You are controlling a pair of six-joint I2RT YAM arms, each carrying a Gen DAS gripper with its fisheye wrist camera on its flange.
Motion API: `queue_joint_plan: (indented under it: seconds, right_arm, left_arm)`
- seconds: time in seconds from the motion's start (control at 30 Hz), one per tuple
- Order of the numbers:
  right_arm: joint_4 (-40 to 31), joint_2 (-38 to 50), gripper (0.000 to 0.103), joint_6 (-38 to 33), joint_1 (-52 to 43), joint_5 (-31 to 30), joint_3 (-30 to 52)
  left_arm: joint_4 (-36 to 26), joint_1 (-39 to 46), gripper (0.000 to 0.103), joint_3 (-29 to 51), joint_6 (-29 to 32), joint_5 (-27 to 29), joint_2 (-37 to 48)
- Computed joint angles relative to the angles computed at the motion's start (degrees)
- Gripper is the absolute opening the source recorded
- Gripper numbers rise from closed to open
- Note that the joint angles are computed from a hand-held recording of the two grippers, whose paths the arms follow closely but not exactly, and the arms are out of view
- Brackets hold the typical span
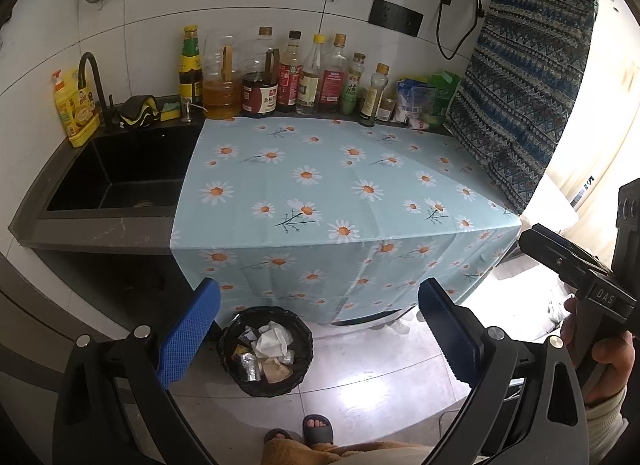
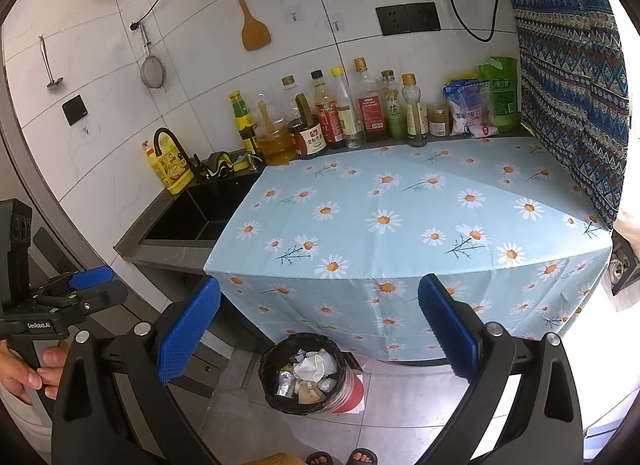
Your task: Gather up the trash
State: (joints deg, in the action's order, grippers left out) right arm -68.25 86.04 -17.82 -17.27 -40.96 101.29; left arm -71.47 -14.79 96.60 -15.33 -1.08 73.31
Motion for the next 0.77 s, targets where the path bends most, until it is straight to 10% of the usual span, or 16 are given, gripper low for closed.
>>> queue_joint_plan:
  seconds: [0.77]
  right_arm:
    - [0.2,0.7,0.098,0.3,0.6,0.2,0.5]
  left_arm:
    - [0.4,-0.6,0.096,0.4,0.5,-0.8,0.9]
